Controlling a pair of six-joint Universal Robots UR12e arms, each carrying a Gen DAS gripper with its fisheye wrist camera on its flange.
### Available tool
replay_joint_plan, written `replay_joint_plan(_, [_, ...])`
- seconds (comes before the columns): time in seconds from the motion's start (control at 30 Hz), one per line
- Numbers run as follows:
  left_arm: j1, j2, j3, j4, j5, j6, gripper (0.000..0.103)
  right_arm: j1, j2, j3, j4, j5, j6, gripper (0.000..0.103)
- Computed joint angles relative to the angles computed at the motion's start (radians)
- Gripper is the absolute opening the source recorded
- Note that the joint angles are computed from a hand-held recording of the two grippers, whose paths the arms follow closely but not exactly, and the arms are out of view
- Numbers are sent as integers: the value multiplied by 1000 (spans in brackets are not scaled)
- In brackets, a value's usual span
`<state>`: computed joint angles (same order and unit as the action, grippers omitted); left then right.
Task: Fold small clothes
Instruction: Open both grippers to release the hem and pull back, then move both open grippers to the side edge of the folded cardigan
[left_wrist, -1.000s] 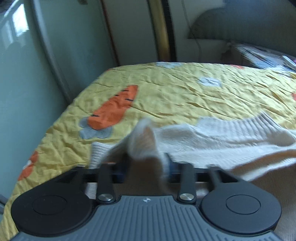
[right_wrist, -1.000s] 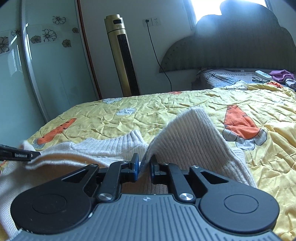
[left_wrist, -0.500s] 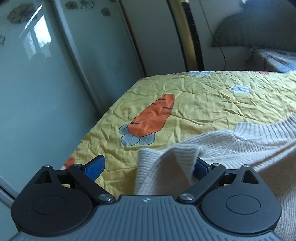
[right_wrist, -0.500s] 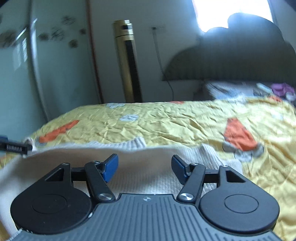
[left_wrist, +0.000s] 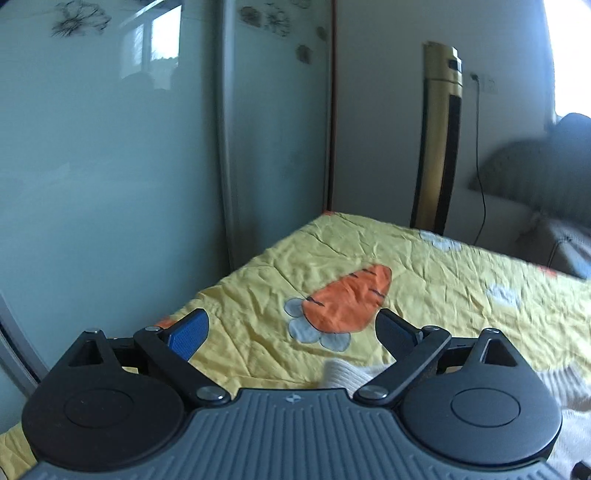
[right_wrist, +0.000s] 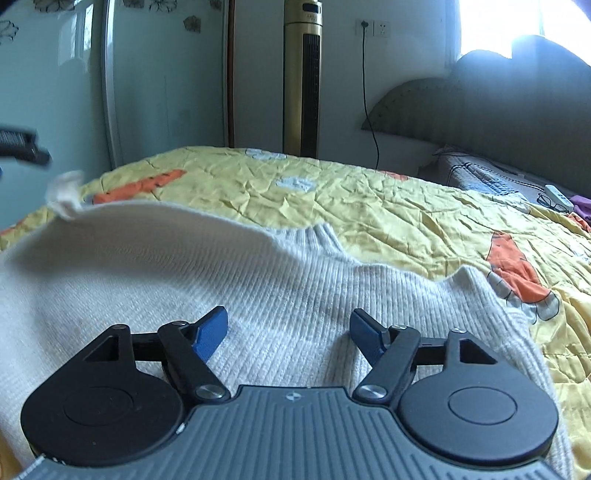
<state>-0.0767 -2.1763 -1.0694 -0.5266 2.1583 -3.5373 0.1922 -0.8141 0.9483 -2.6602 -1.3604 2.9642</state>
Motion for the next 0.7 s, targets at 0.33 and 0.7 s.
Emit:
replay_joint_plan(0.33, [37, 131, -202, -51, -237, 113, 98, 15, -27, 47, -23, -9, -100, 89])
replay_joint_plan(0.7, [79, 222, -349, -17, -525, 234, 29, -10, -145, 268, -331, -179, 78, 95])
